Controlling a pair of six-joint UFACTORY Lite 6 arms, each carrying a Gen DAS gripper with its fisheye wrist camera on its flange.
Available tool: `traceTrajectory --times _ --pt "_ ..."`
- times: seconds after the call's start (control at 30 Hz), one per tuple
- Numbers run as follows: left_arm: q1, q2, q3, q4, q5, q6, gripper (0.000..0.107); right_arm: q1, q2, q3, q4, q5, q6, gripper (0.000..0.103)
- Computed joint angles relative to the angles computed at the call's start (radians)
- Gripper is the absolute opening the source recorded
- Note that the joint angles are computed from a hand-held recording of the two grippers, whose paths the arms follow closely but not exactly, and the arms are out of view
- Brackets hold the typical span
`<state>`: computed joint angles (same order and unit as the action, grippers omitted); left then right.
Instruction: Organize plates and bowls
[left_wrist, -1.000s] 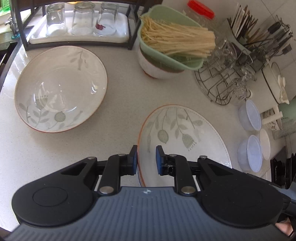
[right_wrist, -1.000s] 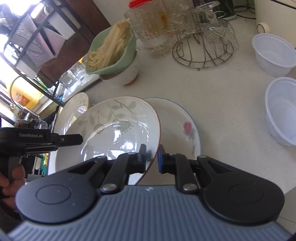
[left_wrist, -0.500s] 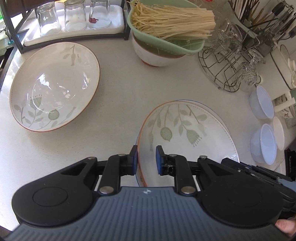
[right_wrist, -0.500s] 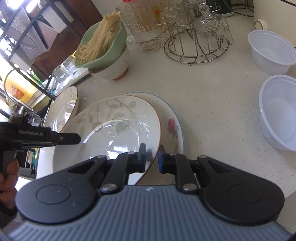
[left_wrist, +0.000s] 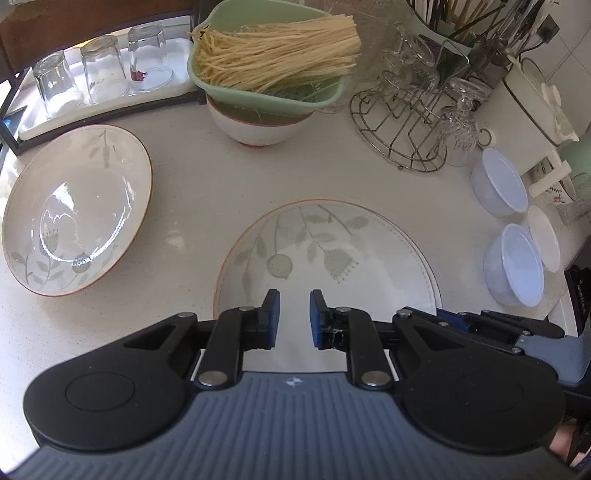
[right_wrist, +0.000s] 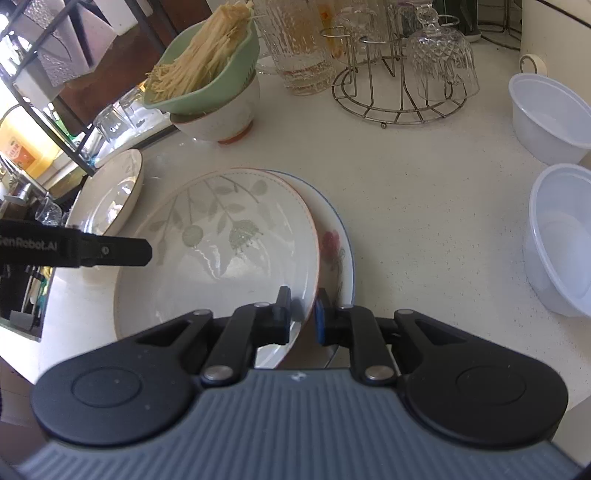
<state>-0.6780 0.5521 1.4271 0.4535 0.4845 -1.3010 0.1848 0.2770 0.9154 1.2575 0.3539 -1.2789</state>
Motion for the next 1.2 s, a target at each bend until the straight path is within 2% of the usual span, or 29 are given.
traceTrajectory --times 0.27,0.7,0.83,0.9,1.03,1.2 --pt "0.011 -0.046 -0.028 -0.002 0.006 -0.04 0.02 -0.011 -0.066 -0.02 0.043 -0.021 -0.009 0.017" --pt "-0.052 -0.189 0.013 0.084 0.169 -0.104 0.021 -0.071 -0.271 0.015 -0.067 0.078 0.132 0.017" --pt "-0.103 -0.215 0.011 0.166 0.237 -0.18 0.022 -0.084 -0.344 0.007 -0.047 0.09 0.112 0.017" --pt "-0.118 -0.242 -0.013 0.187 0.239 -0.21 0.022 -0.086 -0.37 -0.007 -0.059 0.086 0.117 0.017" --pt "-0.166 -0.264 -0.011 0.24 0.311 -0.244 0.027 -0.096 -0.419 -0.032 -0.085 0.117 0.131 0.017" --pt "-0.207 -0.286 -0.006 0.258 0.345 -0.29 0.032 -0.104 -0.469 -0.057 -0.077 0.158 0.124 0.017"
